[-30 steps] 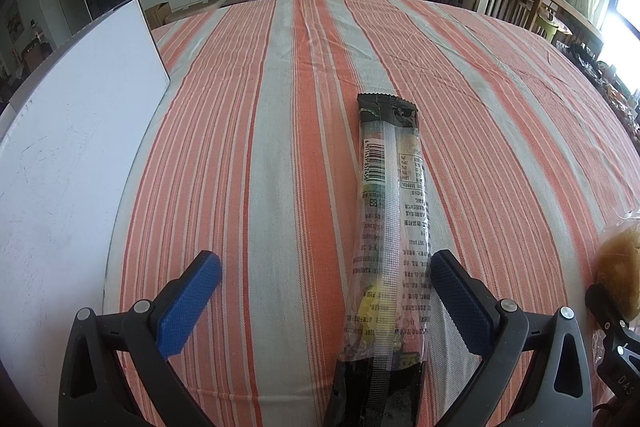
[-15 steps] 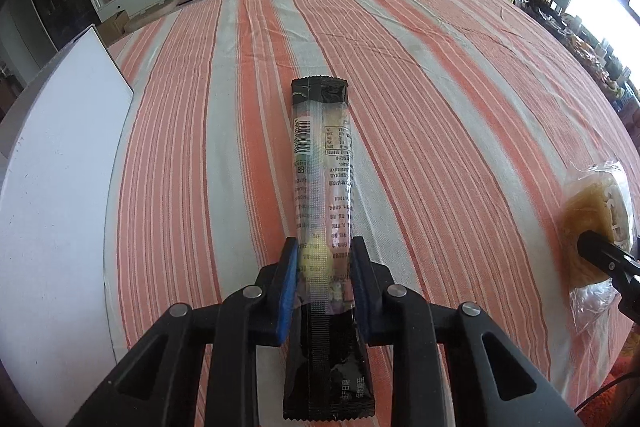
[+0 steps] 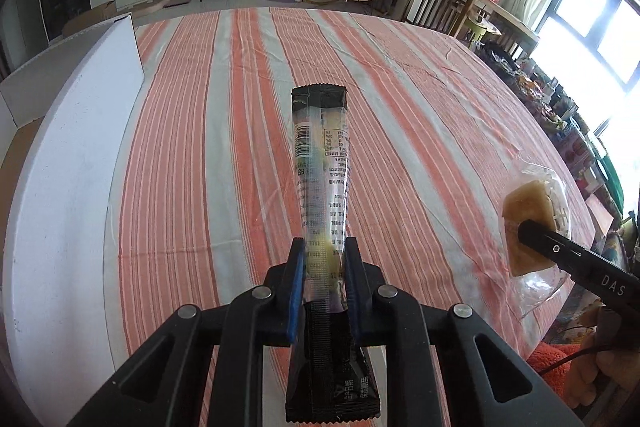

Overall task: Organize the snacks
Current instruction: 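Carry the stick packet and toast bread over the box with both tools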

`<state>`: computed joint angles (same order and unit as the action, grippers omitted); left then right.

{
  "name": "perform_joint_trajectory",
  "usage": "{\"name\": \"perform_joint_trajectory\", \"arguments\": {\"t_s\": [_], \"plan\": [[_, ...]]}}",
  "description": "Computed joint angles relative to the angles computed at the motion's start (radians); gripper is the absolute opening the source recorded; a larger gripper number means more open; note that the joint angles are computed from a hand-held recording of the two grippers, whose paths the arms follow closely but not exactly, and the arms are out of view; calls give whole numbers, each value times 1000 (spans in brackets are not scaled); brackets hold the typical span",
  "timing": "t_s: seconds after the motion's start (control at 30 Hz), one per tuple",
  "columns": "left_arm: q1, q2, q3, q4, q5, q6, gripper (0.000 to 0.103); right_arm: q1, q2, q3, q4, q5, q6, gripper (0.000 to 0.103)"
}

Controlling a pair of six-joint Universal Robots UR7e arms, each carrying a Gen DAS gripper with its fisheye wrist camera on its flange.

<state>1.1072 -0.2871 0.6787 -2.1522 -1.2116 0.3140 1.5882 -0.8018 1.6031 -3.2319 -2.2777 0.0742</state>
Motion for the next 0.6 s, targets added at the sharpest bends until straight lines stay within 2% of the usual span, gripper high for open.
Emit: {"name": "perform_joint_trajectory", "arguments": {"t_s": [0.13, 0.37, 0.6], "plan": [[-6, -81, 109, -47, -33, 12, 18, 3, -13, 21, -18, 38, 1, 71], [-4, -198, 213, -67, -117, 3, 18, 9, -51, 66, -57, 149, 11, 71], [39, -290, 157, 32, -252, -68, 18, 74, -16, -8, 12, 193, -36, 71]]}}
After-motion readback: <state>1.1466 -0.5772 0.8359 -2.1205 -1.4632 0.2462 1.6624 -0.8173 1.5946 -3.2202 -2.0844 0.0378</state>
